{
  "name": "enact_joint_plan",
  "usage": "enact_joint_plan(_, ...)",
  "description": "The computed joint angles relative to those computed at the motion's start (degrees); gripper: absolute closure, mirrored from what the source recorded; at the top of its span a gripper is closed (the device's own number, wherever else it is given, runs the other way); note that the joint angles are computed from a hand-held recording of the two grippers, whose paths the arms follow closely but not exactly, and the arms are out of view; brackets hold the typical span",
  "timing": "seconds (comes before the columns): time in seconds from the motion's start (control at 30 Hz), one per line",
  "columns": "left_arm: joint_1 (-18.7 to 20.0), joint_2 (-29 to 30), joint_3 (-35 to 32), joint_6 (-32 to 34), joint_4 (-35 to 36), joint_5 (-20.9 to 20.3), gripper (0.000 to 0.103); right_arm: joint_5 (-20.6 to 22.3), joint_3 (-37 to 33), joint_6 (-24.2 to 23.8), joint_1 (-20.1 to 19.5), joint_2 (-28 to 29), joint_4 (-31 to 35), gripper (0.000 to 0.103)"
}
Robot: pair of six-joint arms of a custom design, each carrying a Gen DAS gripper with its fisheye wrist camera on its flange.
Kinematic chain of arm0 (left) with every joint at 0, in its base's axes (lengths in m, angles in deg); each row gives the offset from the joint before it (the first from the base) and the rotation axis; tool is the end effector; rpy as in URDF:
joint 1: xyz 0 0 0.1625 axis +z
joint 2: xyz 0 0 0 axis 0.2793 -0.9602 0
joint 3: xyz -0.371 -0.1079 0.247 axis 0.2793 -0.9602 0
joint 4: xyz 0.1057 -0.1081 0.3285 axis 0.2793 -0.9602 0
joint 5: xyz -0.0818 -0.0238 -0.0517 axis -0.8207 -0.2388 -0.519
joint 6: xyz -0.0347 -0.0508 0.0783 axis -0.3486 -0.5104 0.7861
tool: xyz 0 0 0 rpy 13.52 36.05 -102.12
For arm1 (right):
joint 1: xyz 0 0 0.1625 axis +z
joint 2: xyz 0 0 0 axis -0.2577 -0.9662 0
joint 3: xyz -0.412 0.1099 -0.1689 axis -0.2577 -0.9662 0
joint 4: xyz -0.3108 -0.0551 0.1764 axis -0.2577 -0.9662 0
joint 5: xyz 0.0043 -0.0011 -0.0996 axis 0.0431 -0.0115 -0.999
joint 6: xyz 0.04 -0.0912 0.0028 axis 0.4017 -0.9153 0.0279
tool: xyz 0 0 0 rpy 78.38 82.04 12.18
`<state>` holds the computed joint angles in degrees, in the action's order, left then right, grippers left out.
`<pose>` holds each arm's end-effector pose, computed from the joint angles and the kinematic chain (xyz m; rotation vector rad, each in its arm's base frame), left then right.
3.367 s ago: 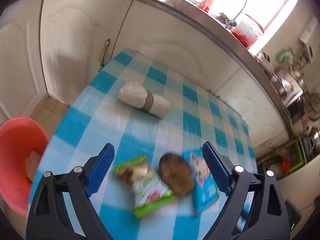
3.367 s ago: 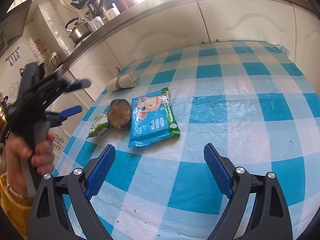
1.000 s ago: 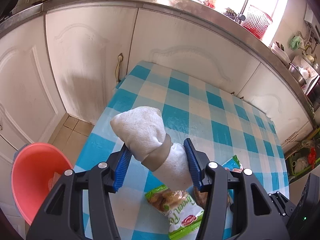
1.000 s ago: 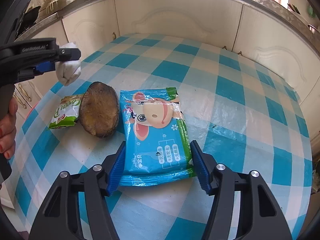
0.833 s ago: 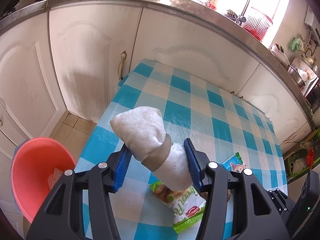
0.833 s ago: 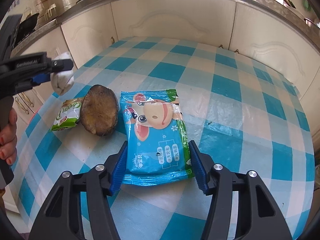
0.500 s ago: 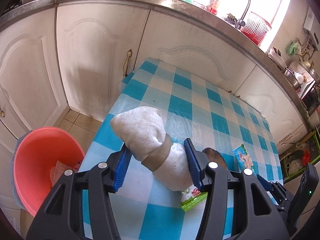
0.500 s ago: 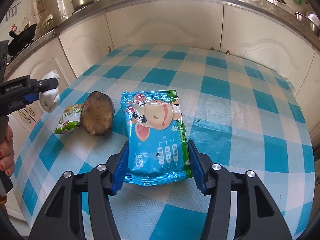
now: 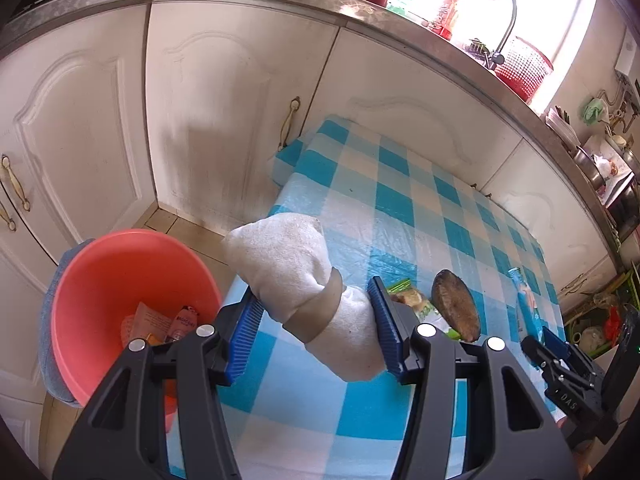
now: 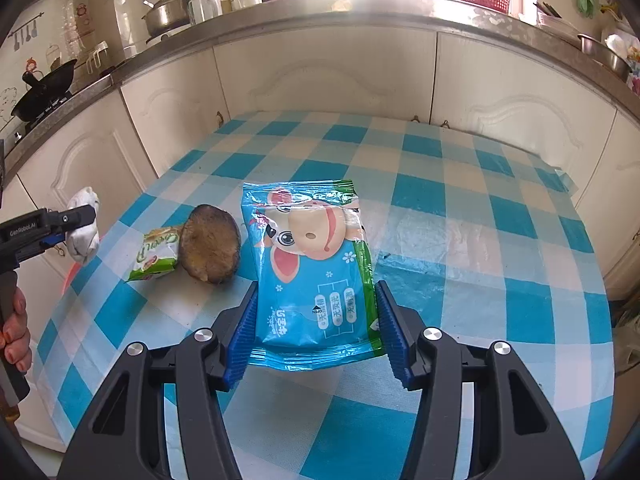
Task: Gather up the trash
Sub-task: 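Carry the cloth roll and wipes pack over the red bucket and open both tools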
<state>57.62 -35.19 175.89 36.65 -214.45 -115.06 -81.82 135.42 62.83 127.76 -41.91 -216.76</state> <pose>0.0359 -0.5937 0.3906 -0.0702 2.3677 -1.0450 0.3549 -0.6299 0.0023 0.7774 -2.4182 0.7040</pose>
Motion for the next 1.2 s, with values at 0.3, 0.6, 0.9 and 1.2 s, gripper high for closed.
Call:
enact_joint_plan(0.3,0.5,-3.7,2.7,-0.6,-1.3,1.6,0.049,1.1,-0.5,-0.4,1.6,-0.1,0.3,0.047)
enact_joint_plan(0.6,2.0,-7.6,5.0,-1.5,-1.5,3.9,0.049,4.3,-2.7,-1.0,4.3,0.6,3.5,0.047)
enact_joint_plan(0.9,3.9,-11.1,6.7,-2.9,-1.9,4.8,0.049,7.5,-7.4,-2.9,7.2,3.4,9.0,0.047)
enact_joint_plan(1.2,5.8,-13.7,7.8,-3.9,-2.3,4.4,0.049,10.5,-13.8,-4.8,10.0,7.4,15.8,0.047)
